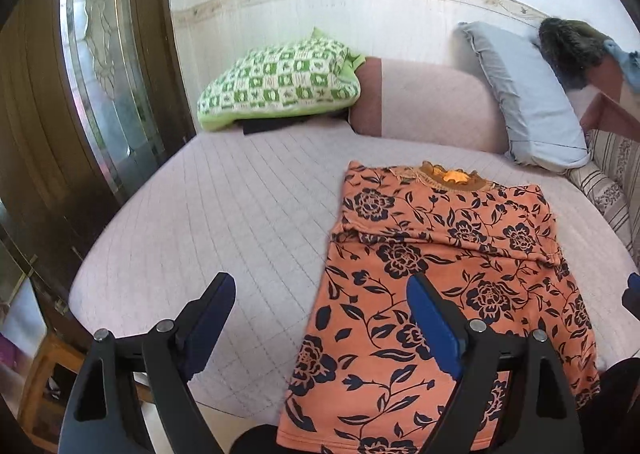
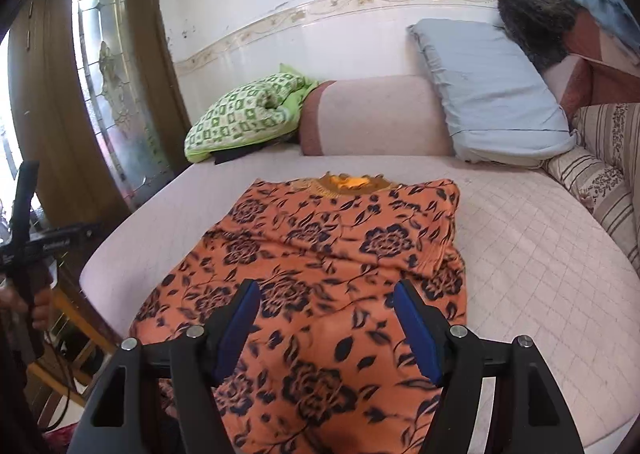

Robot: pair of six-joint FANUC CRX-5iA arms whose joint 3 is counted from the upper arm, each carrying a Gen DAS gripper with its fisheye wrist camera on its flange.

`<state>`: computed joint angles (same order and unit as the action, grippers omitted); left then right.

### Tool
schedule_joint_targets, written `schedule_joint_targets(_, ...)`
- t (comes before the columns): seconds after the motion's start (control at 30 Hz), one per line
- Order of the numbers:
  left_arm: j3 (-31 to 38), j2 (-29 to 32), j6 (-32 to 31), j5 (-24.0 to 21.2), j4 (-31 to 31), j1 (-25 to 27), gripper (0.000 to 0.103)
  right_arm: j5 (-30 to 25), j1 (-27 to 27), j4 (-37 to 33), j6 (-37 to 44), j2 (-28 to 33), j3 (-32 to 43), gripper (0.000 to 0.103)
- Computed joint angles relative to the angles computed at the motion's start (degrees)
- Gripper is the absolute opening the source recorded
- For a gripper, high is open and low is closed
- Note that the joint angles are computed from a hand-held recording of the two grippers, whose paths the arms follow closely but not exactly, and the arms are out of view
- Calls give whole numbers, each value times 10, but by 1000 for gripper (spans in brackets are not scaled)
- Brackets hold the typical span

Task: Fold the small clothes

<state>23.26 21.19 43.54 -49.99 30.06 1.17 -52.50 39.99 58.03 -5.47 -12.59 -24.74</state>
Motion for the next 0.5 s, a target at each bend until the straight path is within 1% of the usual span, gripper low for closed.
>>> schedule_joint_targets(0.13,-29,-21,-14,26,6,1,88,-12,18,-6,0,6,12,73)
schedule_joint_targets(0.23,-34,-27,-13,28,-1,1,88,-20,27,-6,8,13,21,72)
schedule_joint_targets(0.33,-36,-29,-7,30,-10,2,88,-15,31,-5,6,15,25,73)
schedule_joint_targets(0.5,-41,-32,1,31,-21,3,88,-21,39,-6,9,20,31,73)
